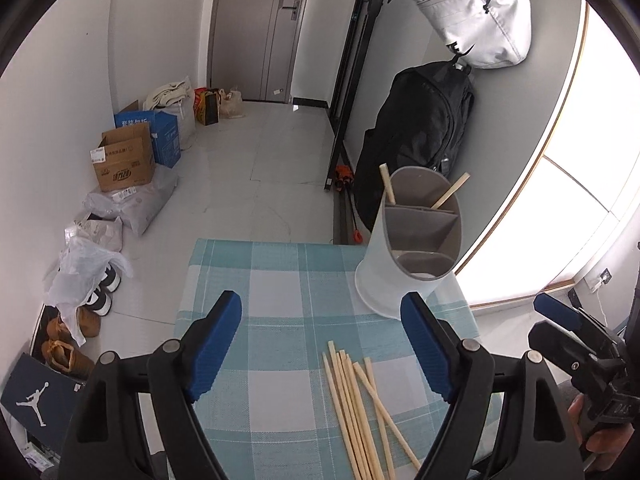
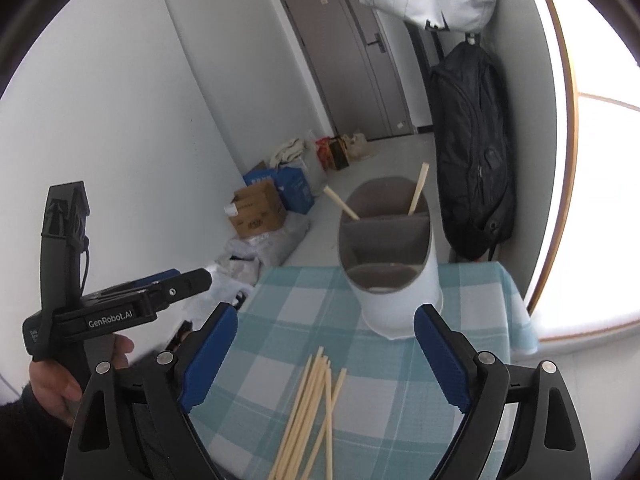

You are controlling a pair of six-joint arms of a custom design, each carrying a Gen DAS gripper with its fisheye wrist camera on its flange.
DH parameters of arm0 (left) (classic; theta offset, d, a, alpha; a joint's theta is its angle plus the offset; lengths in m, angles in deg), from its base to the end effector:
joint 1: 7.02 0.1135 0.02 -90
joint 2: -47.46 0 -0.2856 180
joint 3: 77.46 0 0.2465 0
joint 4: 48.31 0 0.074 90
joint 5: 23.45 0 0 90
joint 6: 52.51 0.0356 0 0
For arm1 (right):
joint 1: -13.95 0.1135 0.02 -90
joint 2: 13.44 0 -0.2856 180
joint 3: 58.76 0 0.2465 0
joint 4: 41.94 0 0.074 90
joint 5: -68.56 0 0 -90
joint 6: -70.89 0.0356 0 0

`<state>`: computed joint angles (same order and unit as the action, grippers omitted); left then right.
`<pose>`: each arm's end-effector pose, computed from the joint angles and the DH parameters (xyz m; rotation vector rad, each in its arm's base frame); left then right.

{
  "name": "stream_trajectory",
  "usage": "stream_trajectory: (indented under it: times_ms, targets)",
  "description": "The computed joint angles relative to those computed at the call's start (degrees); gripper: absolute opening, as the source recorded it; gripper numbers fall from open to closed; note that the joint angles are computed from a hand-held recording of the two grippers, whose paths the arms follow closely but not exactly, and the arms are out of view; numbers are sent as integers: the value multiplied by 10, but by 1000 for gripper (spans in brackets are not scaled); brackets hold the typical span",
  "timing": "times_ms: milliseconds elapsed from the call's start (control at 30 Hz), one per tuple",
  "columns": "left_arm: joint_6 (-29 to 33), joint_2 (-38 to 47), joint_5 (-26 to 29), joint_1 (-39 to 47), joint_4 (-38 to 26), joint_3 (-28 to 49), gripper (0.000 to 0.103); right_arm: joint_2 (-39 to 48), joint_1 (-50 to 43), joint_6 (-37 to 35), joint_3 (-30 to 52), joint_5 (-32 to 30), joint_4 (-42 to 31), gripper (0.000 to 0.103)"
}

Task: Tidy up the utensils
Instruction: 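Lower the right gripper to the chopstick pile and grasp a chopstick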

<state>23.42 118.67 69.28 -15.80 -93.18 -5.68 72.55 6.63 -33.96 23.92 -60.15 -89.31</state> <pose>0.2497 -0.0403 0.3098 -0.0851 2.3553 -0.2518 0.3109 -0.0175 0.3054 -0.4348 2.2542 0.6288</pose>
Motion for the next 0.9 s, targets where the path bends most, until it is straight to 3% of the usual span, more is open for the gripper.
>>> stream_trajectory:
  times_ms: [100, 333, 400, 567, 900]
  targets:
    - [6, 12, 19, 26, 26, -25, 78, 53, 36, -35, 37, 42, -58, 90]
    - [14, 39, 55, 78, 59, -68, 78, 161, 105, -89, 114, 133, -155, 56]
    - [17, 44, 58, 90, 62, -74, 78, 185, 123, -96, 121, 158, -161, 53]
    - [29, 57, 76, 116, 52, -70, 78, 236, 165, -110, 131, 231, -154, 30]
    - [32, 90, 143, 173, 25, -50, 78, 299, 208, -149, 186, 311, -201, 28]
